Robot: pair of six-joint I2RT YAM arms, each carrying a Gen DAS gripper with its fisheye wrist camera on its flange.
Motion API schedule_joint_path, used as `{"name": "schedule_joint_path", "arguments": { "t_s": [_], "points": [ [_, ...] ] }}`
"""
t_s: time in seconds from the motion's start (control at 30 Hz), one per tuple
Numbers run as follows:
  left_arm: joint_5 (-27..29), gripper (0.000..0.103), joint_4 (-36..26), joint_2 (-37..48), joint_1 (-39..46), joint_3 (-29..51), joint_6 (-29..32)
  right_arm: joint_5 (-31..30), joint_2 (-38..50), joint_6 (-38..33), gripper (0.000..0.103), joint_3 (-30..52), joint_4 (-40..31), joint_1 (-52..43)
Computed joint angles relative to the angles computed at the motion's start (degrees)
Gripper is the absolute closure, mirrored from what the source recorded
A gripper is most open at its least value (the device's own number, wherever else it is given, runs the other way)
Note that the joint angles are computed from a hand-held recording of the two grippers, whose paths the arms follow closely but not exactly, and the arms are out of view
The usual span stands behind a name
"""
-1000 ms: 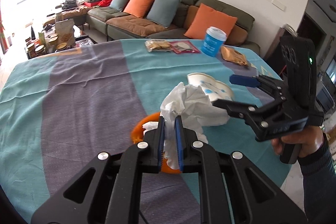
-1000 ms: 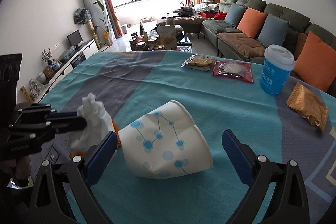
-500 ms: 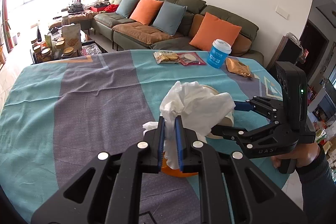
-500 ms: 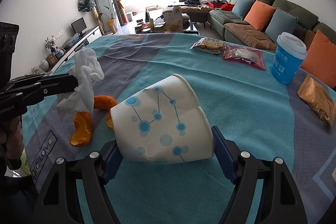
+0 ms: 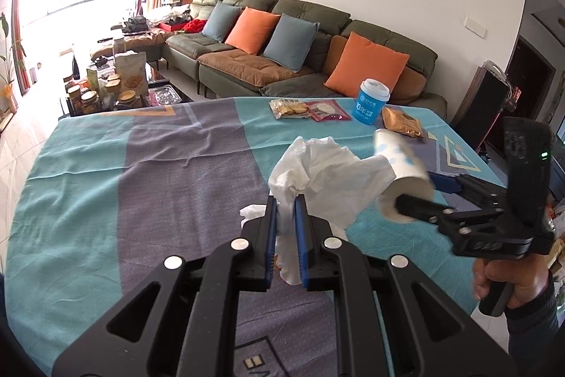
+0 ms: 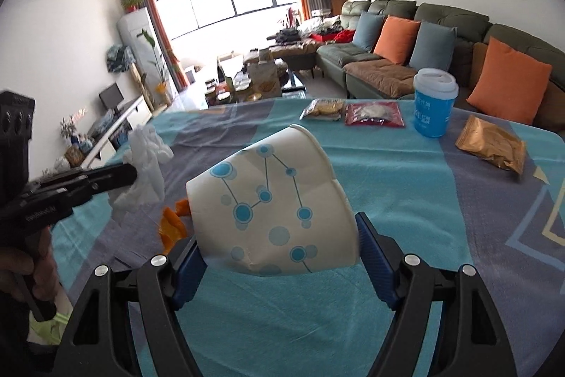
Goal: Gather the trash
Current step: 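Lift and carry the tissue and paper cup over the teal bin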
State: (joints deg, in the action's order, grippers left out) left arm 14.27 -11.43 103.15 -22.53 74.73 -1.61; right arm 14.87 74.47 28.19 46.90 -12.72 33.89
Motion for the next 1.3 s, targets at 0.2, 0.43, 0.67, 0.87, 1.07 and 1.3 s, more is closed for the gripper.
{"name": "schedule_joint_path", "arguments": {
  "t_s": [0.2,0.43,0.67,0.87,1.07,1.3],
  "points": [
    [-1.90,0.092,0.66,-5.33,1.98,-4.83,0.43,5.63,-3.73,3.94,0.028,-0.27,0.11,5.72],
    [-3.11,0.092,0.87,-13.35,8.06,-11.43,1.22,9.06,-0.52,3.18,0.028,4.78,1.71,12.43],
    [-1.53,0.092,0.42,-20.63,17.71,-17.81,3.28,9.53,7.02,1.33,0.028,12.53,3.62,17.69],
    [1.54,0.092,-0.45,-24.46,27.18,-21.18,5.74,9.54,13.66,-0.15,0.028,19.93,3.92,21.70],
    [4.21,0.092,-1.07,-26.72,35.40,-22.54,8.01,8.38,19.44,-1.86,0.028,26.50,4.22,23.92],
    [8.44,0.092,-2.88,-27.44,46.25,-22.63,11.54,3.97,28.82,-4.03,0.028,37.25,3.73,24.22]
  ]
}}
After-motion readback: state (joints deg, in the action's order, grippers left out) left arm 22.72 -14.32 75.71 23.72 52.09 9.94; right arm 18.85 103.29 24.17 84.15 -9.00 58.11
